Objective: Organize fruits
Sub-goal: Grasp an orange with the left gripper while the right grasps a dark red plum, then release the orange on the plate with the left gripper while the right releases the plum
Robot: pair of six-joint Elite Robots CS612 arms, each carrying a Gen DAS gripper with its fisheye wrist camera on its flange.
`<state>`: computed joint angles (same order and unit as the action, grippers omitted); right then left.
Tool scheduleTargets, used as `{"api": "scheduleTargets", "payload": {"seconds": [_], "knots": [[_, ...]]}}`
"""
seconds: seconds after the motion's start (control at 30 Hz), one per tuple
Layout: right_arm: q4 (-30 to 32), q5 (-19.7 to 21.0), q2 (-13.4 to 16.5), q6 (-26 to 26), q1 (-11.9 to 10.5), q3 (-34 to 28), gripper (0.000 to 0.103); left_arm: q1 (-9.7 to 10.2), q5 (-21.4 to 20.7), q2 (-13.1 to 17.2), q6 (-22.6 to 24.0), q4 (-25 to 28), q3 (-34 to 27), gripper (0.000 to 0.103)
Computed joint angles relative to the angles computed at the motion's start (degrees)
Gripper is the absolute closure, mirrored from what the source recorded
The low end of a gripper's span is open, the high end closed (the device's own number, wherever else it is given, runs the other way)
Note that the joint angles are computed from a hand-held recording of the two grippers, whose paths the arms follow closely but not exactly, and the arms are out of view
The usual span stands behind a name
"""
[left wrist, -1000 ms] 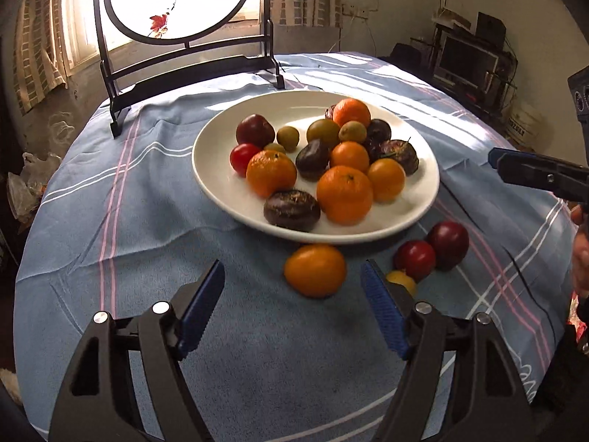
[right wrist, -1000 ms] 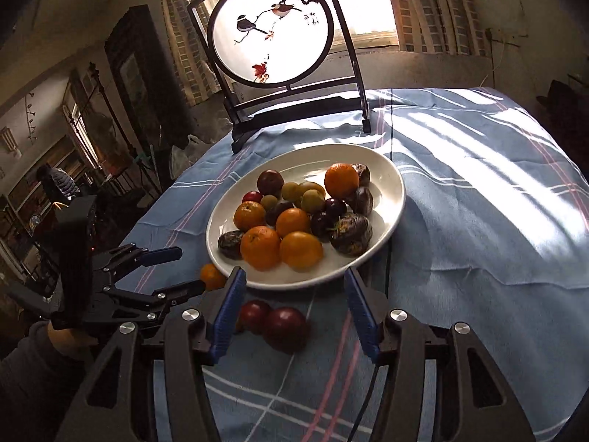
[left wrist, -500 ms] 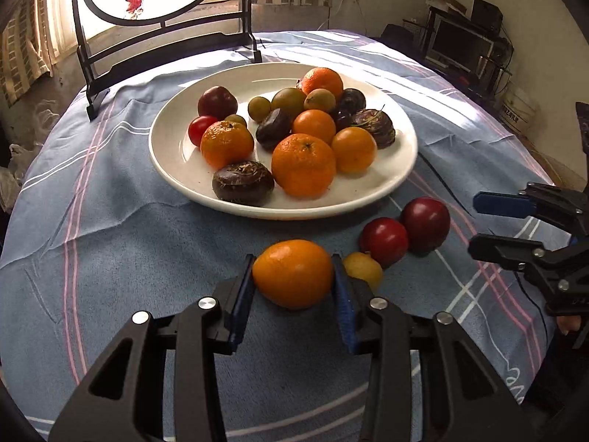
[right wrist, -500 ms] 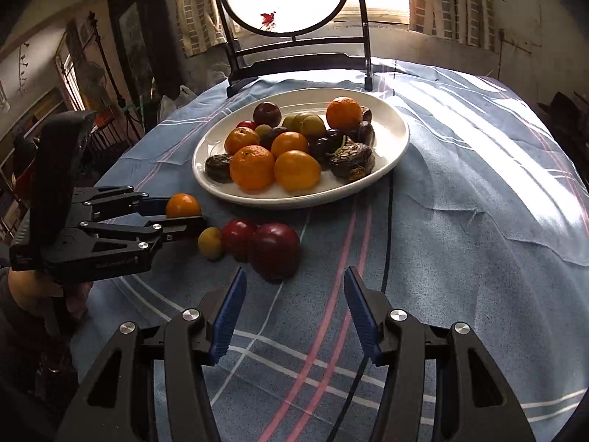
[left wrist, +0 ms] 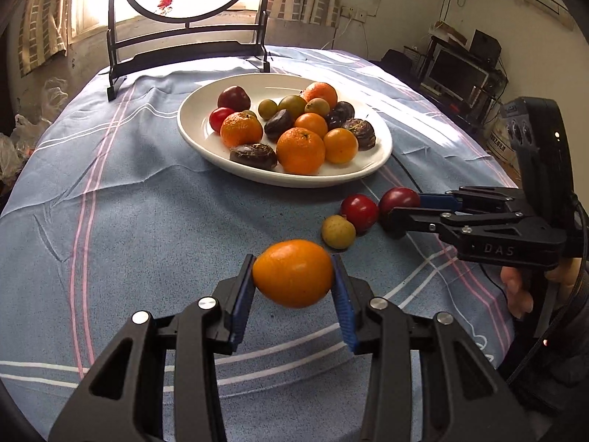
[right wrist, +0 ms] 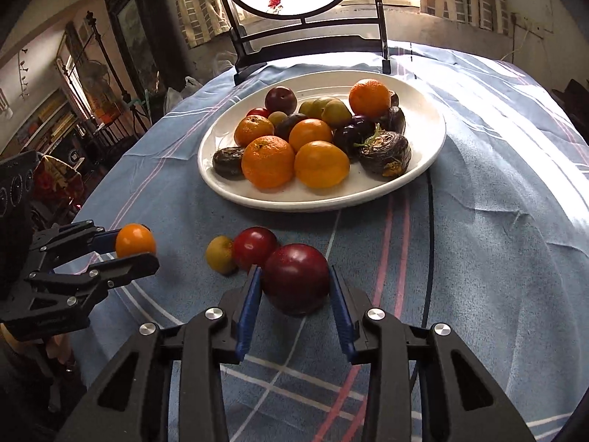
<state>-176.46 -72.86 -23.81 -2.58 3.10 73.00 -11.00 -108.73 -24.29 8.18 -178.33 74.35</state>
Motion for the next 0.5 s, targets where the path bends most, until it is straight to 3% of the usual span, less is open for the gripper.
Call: {"api": "scheduleTargets", "payload": {"seconds": [0.17,0.27,0.4,0.5], "knots": [[-7.3,1.3,-2.3,2.4,-1.2,4.2,0.066,0.17,-0.9,-0.4,-0.7,-2.1,0.1,0.064],[-9.6,2.7,-2.8,4.7,-2.0,3.5,0.066,-0.03,-1.5,0.3,-1.5,-1.3,-2.7,0.064],[-6.5,4.3,-1.3,7.2,-2.3,-3.1,0.066,-0.63,-1.9,2.6,-3.0,2.2,-9.7,0.064],[-1.8,3.2,1.7,8.0,-1.7,-10.9,0.066,-1.16,-0.1,5.1,-4.5,4.9,-15.7,0.064]]}}
